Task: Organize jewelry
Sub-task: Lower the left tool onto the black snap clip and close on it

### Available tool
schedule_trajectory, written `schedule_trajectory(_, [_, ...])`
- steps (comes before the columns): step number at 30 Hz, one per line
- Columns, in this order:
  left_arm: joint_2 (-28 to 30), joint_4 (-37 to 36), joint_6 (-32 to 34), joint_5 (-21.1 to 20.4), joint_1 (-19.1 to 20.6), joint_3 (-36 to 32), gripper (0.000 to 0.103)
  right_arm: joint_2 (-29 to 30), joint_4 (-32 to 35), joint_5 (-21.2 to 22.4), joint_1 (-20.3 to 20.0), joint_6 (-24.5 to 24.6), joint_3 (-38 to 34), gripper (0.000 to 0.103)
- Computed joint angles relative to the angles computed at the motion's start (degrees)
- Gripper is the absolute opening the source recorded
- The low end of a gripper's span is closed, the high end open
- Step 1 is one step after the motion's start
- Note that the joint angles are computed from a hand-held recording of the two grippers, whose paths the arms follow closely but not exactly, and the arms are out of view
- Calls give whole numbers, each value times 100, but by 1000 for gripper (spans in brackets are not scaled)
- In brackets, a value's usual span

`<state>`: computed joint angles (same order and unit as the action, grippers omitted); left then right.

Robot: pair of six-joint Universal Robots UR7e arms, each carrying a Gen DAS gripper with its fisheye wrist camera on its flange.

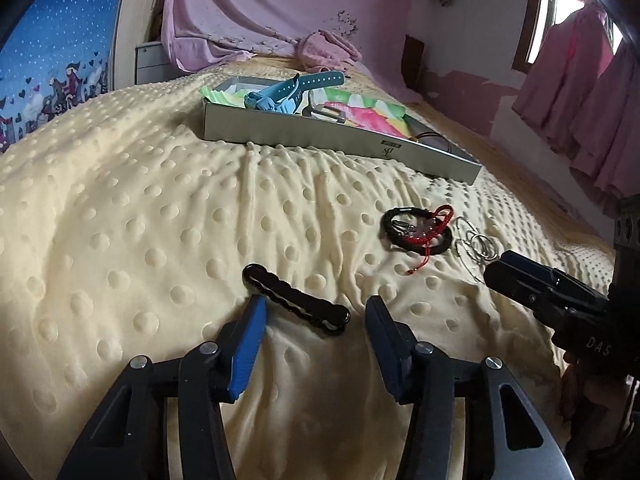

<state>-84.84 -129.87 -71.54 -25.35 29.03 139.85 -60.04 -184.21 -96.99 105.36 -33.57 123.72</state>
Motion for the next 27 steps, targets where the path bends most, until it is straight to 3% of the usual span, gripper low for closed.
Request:
schedule_trajectory(3, [50, 294, -210, 33, 30, -94, 45, 57, 173, 27, -33, 94, -85, 59])
schedule_trajectory(6, [58, 499, -447, 42, 88, -164, 35, 131, 275, 14, -25, 145, -160, 59])
schedule_trajectory(8, [48, 461, -470, 38, 106, -153, 28, 164, 345, 18, -20, 160, -197, 59])
schedule_trajectory(12, [38, 376, -462, 44, 120, -127, 24, 206, 481, 60, 8, 119, -243, 59])
schedule_trajectory(14, [44, 327, -438, 49, 111, -110, 18, 183, 547, 113, -3, 93, -235, 53])
schedule_trajectory(20, [38, 130, -370, 47, 127, -52, 15, 214, 751, 181, -5, 76, -298, 51])
schedule_trajectory(27, [43, 27, -349, 101, 95, 8, 14, 239, 832, 243, -11, 96, -332, 39])
